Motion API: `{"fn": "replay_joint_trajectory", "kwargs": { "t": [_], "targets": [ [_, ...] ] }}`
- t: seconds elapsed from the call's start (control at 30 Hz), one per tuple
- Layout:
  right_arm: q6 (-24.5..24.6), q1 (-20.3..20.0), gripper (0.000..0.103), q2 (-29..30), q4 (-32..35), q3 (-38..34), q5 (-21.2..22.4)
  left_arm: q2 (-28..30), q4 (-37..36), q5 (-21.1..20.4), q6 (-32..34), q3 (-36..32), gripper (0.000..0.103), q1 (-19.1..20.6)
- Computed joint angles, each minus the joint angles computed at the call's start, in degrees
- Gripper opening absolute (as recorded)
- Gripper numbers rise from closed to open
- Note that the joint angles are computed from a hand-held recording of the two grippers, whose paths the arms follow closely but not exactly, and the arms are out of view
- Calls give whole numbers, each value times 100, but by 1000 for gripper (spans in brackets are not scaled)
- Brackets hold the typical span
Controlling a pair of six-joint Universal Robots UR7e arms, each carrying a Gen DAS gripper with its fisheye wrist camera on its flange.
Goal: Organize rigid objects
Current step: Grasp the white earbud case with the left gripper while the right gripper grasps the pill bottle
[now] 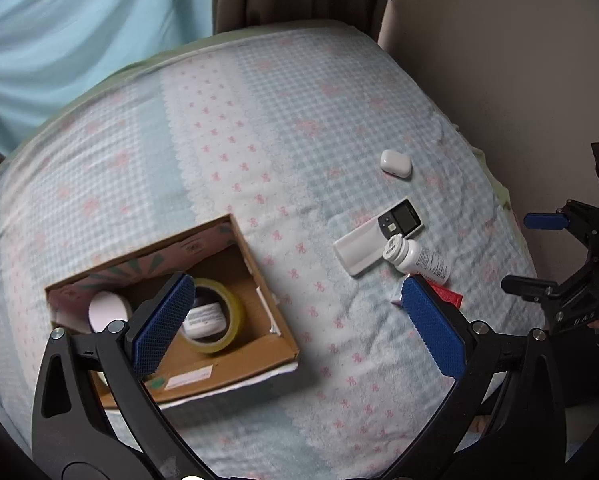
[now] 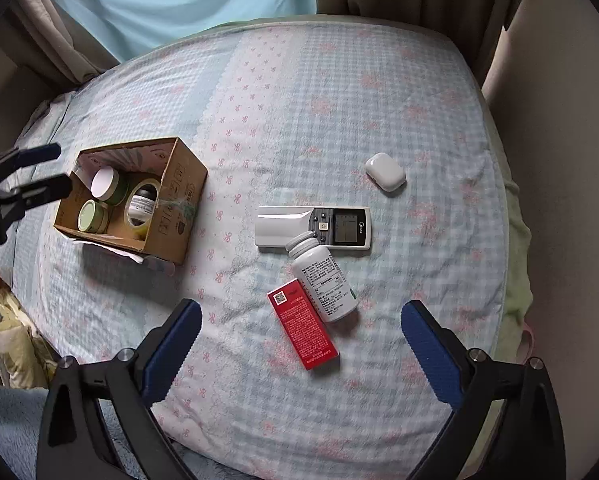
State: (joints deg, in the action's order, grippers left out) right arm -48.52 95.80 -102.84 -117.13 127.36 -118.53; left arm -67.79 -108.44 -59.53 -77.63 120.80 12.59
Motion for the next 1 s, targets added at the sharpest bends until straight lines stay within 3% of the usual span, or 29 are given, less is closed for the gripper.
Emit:
{"fn": "replay_joint_trajectory", "kwargs": {
  "t": [0.17,0.37,0.47,0.53,0.87,1.0],
  "targets": [
    [-645,-419,85,449,-425,51,-76,848,-858,59,1463,-506,103,818],
    [-1355,-845,85,847,-973,118,23,2015,-1626,-37,3086,-1408,103,1677],
    [-1448,-1009,84,1067,-1044,77,126,2641,-1788,-94,3752,-1966,103,2002],
    [-1432,-1095,74,1250,-1036,36,147,3030,-1857,-178,4116,-2314,103,2182],
    [-1650,-1524,72,1795,-984,17,381,4322,-1773,-570,4897,-3353,103,2603],
    [-1582,-1636,57,1909,-806,-29,486,4504,-1768,-502,4847,-3437,103,2659]
  ]
}}
